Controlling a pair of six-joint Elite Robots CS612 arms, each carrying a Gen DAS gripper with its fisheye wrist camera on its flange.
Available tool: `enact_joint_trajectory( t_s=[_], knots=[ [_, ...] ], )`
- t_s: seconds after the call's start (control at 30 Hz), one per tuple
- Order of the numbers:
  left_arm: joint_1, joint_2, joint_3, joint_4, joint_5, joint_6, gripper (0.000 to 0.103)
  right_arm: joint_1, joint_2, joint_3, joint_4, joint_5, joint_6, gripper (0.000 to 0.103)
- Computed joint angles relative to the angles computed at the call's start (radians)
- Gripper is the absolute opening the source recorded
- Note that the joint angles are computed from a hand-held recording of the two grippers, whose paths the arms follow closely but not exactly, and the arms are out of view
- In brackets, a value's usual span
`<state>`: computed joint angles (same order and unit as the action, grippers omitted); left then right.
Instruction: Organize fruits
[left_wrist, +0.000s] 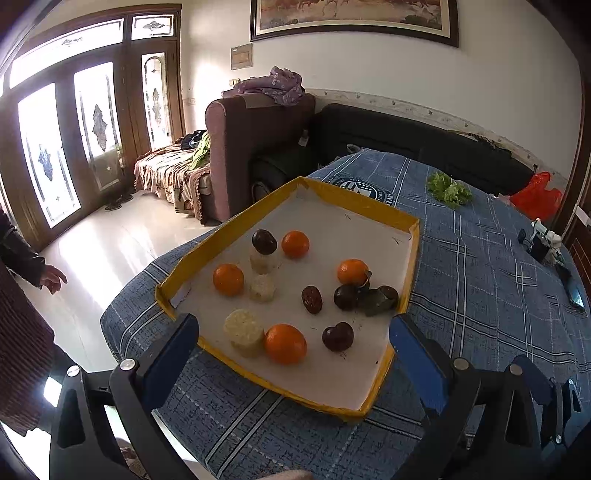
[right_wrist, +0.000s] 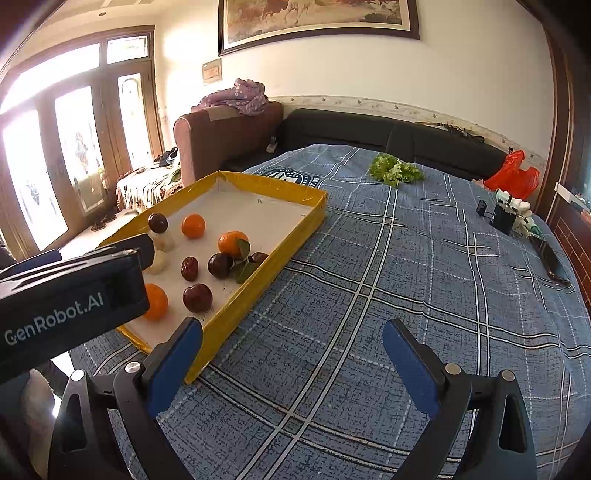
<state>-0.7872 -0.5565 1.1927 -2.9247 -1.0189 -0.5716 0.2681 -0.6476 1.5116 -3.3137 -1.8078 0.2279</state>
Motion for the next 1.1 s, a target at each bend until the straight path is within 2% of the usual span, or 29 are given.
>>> enact_joint_trajectory(
  t_s=[0.53, 1.1],
  knots=[
    [-0.008, -0.002, -0.002, 0.005, 0.013, 0.014, 0.103, -0.004, -0.004, 0.010, -0.017, 0.007, 0.002, 0.100],
    [-0.006, 0.000, -0.004, 0.017, -0.007, 0.013, 0.103, -0.003, -0.004, 0.008, -0.001, 0.006, 0.001, 0.100]
  ],
)
